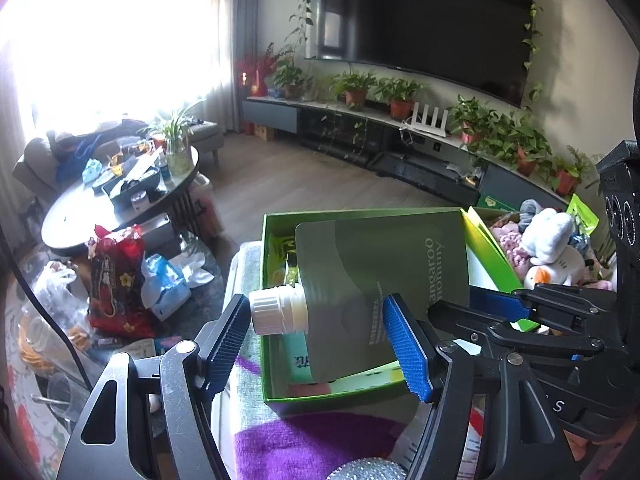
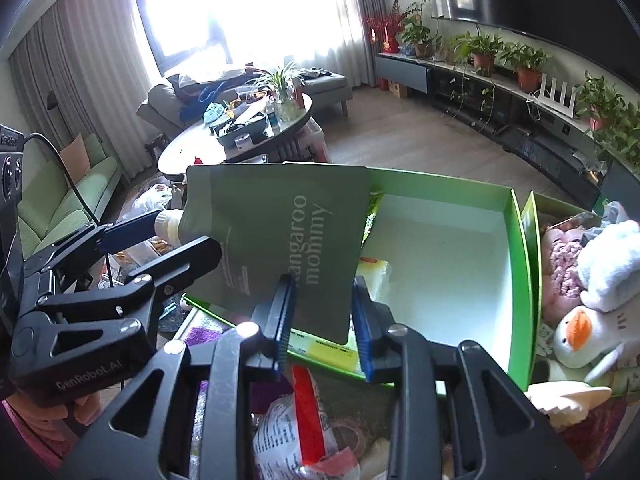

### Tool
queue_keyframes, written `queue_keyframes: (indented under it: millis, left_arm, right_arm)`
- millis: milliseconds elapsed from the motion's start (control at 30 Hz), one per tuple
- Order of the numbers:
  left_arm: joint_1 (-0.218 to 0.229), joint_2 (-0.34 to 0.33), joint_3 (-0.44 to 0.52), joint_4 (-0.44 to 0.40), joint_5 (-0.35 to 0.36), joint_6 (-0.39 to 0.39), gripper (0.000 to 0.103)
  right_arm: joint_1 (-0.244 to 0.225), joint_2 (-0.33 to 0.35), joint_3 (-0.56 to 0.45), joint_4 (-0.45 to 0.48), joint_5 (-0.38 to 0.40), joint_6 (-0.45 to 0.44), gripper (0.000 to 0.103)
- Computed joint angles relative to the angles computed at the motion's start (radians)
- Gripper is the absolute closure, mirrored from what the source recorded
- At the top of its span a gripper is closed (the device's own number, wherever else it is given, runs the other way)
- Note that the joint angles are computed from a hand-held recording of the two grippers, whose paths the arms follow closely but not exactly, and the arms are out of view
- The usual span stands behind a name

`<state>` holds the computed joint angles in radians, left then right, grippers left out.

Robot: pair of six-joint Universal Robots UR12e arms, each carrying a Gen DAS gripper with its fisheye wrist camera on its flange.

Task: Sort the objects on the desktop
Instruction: 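Carry the green pouch with the right gripper over the green box, then lower the pouch into the green box and open the right gripper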

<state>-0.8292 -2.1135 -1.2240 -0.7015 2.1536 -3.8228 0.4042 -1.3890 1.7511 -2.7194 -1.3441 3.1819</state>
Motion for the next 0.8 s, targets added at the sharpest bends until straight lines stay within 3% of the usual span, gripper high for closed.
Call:
queue_keyframes:
  millis: [533,800]
  left_arm:
    - [0.029,-0.004,-0.022,-0.047,-0.066,-0.051,0.034]
    - [0.03,-0.007,-0.025,-0.044,-0.066,-0.045,0.034]
  right_arm:
    - [0.006,0.051,-0.043,0.09,0.0,-0.013,0.074]
    - [0.003,0.064,-0.053,0.143,0.015,-0.007,0.073]
